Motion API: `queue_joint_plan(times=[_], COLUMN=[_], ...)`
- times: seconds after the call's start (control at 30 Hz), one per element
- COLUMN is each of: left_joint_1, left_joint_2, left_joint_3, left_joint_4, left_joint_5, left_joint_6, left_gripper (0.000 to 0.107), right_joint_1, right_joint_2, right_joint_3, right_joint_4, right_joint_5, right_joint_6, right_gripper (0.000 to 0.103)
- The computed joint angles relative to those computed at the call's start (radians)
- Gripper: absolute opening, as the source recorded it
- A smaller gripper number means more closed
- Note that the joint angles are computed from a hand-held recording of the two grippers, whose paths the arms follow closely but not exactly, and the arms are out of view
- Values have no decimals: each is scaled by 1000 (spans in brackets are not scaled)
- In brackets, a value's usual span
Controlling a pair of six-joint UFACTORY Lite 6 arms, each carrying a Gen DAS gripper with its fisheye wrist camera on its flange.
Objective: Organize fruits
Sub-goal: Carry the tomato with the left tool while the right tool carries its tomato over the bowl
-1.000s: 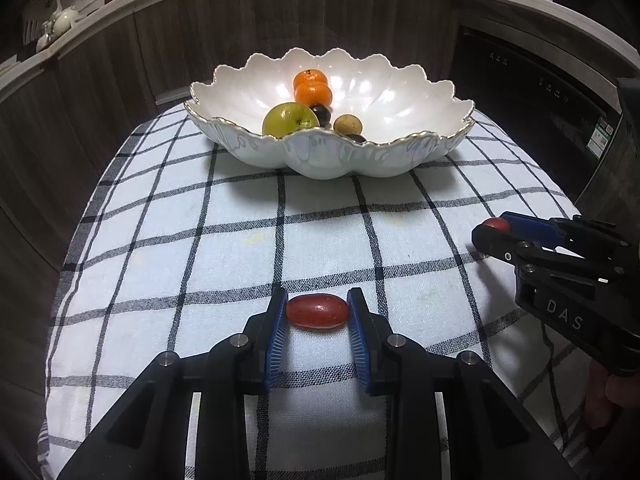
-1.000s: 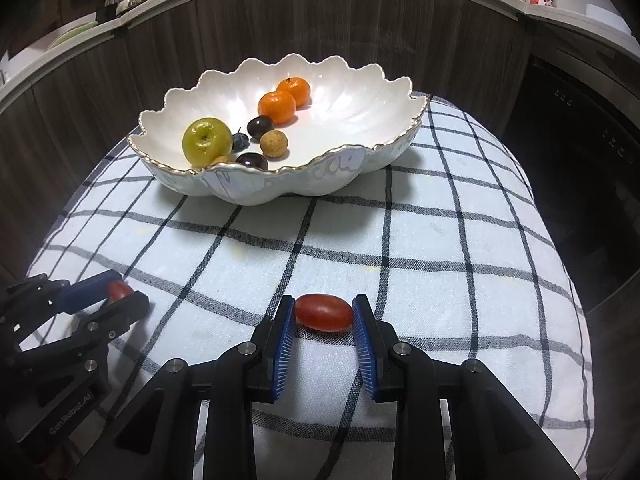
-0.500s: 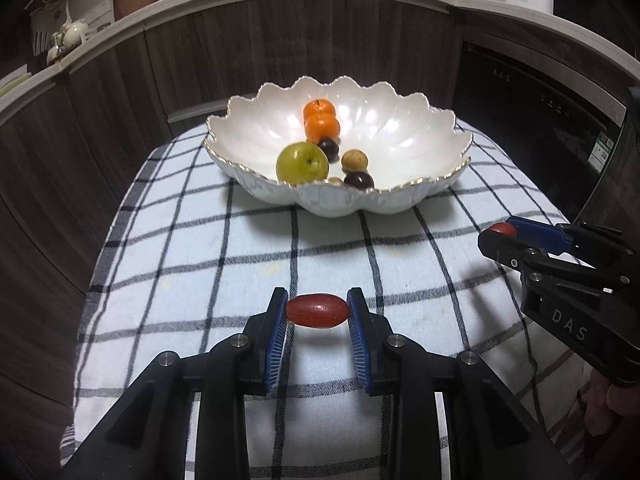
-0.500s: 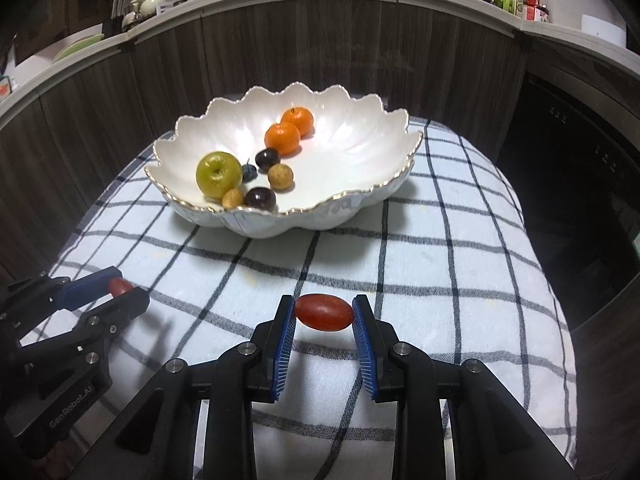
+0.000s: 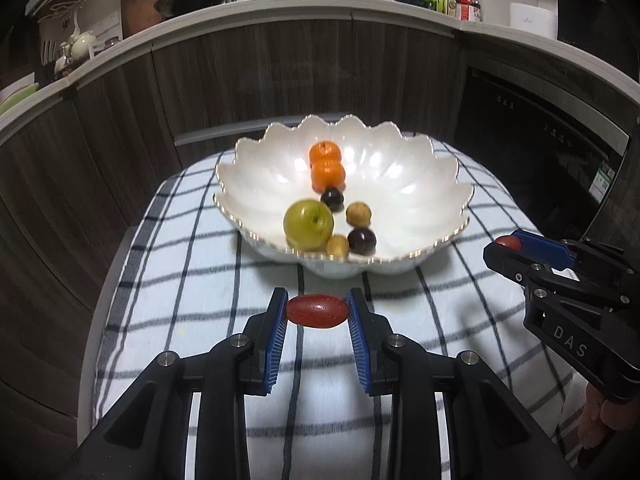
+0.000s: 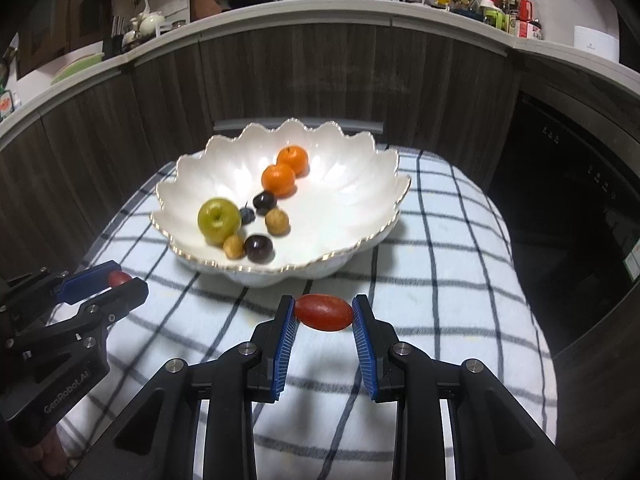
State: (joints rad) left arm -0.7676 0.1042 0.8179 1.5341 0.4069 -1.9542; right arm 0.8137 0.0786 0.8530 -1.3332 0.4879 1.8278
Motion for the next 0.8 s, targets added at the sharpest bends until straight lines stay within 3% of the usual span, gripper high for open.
queue_joint_plan(times=[0.8], left_joint_1=[151], left_joint_2=[143], left_joint_3=[280], left_joint_4=[-125], left_joint_5=[-60], left_joint_6=[248], left_gripper=[30], right_joint_1=[-122], right_joint_2=[102], right_joint_3=[232], right_joint_4=[22], right_joint_5=[-9], right_joint_6=[-152], right_gripper=[31])
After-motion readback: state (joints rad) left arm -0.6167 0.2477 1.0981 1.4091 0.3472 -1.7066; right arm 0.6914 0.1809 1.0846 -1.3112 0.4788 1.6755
